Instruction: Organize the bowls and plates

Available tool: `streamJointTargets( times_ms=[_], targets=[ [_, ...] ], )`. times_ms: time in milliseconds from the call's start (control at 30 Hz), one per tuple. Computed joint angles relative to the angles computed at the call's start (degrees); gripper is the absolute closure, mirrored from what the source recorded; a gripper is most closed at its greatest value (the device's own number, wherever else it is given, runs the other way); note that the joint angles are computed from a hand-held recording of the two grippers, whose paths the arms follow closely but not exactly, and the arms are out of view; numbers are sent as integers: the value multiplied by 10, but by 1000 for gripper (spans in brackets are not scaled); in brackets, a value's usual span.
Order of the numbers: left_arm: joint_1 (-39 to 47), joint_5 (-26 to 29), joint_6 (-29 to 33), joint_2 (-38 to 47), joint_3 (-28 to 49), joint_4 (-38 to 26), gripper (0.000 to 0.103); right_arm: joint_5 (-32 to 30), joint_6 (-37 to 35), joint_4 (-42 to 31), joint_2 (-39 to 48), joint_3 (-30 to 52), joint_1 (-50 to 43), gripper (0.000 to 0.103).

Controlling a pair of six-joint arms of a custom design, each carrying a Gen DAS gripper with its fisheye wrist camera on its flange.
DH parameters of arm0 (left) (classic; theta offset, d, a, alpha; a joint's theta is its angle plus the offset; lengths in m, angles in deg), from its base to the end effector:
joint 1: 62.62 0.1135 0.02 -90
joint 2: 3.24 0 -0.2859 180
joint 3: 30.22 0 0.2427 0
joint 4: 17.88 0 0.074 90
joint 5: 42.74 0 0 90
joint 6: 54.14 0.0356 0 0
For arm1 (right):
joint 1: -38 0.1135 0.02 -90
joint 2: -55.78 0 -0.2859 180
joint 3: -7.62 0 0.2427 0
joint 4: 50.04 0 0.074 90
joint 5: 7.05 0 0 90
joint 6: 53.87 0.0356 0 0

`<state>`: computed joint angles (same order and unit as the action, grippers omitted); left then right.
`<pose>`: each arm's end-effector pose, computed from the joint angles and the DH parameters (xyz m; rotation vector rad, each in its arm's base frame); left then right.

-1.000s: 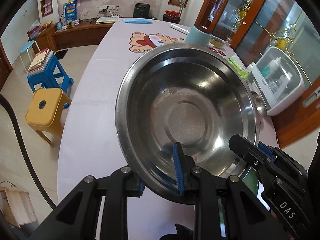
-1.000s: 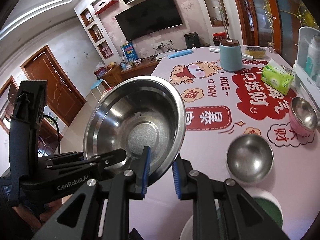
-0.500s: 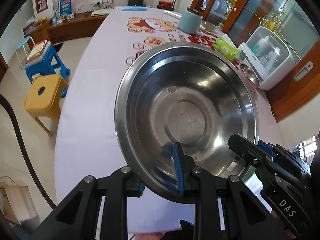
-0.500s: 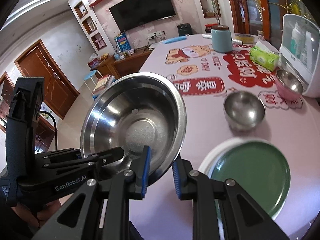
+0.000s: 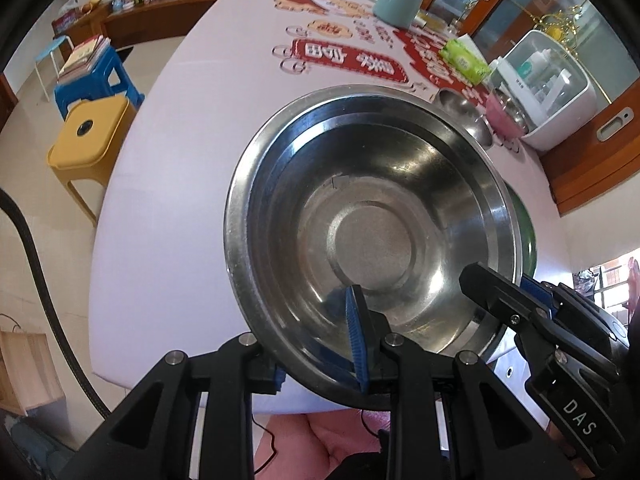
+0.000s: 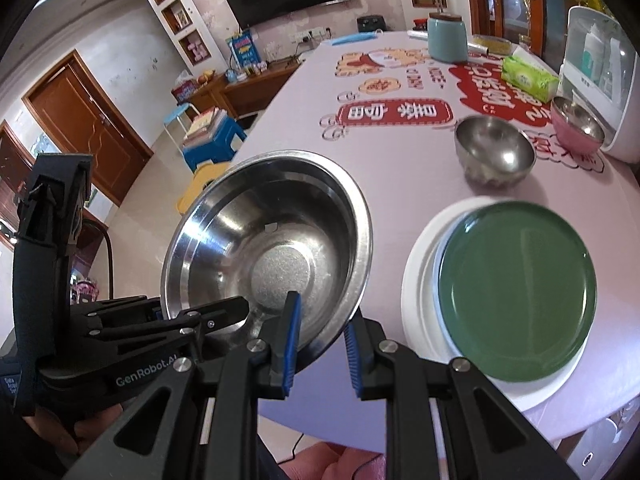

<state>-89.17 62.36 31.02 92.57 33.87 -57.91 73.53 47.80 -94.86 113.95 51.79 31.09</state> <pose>0.2547 -0.1376 0.1674 0.5997 2.8035 -0.4903 0.1607 -0.0136 0.2043 0.3600 2.5701 0.2436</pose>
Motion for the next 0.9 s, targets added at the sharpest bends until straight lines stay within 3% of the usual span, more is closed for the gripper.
streamJointTargets(
  times_ms=[300, 900],
  targets=[
    [7, 16, 2, 57, 0, 15, 80, -7, 0, 15, 58, -9, -4, 82],
    [10, 22, 12, 172, 76, 9, 80, -32, -11, 58, 209, 17, -43, 81]
  ],
)
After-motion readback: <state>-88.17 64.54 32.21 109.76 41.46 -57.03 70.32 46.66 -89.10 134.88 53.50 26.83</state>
